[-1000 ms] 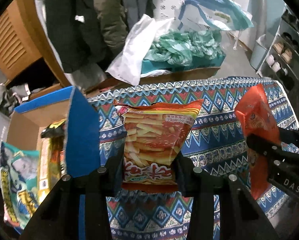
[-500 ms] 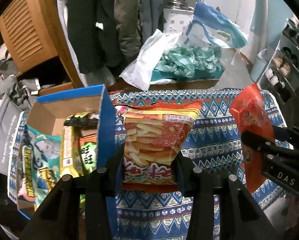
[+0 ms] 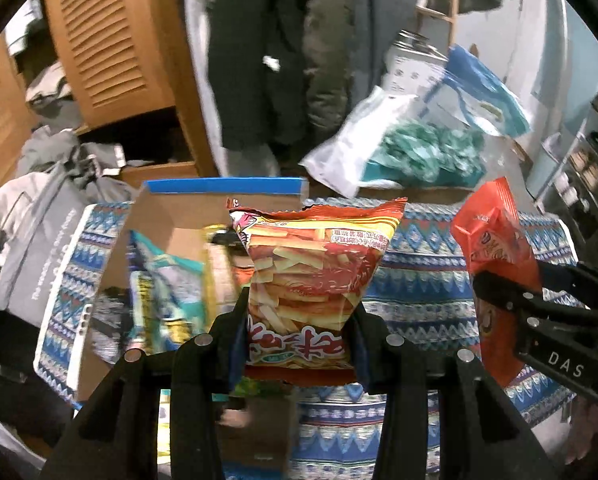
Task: Organize snacks
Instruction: 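Lower both bags into the box and open both grippers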
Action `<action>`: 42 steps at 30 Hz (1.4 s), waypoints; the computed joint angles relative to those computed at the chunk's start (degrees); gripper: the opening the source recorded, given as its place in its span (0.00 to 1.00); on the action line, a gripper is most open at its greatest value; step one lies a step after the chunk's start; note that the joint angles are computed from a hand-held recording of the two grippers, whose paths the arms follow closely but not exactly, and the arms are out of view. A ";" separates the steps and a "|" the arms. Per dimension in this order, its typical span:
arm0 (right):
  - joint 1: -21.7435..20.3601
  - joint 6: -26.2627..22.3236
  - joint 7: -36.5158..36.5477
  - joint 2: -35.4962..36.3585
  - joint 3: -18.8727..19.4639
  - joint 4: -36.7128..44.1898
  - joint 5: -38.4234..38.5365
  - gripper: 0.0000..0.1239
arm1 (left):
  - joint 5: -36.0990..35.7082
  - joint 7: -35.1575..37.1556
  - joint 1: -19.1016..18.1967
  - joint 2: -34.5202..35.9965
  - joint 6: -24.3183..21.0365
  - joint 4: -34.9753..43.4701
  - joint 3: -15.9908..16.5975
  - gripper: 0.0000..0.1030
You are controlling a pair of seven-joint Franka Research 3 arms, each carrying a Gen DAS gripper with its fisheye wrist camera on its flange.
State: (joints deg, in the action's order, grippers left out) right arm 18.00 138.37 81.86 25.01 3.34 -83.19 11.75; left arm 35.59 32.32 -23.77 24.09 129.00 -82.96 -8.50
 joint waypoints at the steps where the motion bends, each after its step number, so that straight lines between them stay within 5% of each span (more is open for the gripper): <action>1: 0.17 -0.32 -0.16 0.31 0.24 0.62 0.05 0.42 | 0.22 -0.70 0.23 -1.02 0.30 -1.35 0.30 0.42; 18: 7.32 -10.79 0.27 14.05 2.00 23.20 -1.21 0.42 | 0.44 -8.77 7.69 -11.68 4.81 -17.38 -0.36 0.42; 28: 10.53 -22.08 1.65 28.87 1.34 47.28 -2.47 0.48 | -0.51 -10.05 9.69 -13.08 6.29 -20.38 -0.52 0.48; 34: 10.89 -20.28 3.35 28.74 0.25 47.01 -3.59 0.61 | 0.31 -11.88 10.13 -14.06 5.05 -21.14 -0.47 0.72; 42: 10.37 -13.74 3.11 21.10 0.21 35.11 -3.83 0.62 | 1.05 -11.83 10.03 -15.00 3.88 -20.89 -1.06 0.76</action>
State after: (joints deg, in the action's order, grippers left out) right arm 28.37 124.63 84.97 46.11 3.55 -48.08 7.93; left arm 36.64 20.49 -13.75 9.08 132.88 -103.85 -9.56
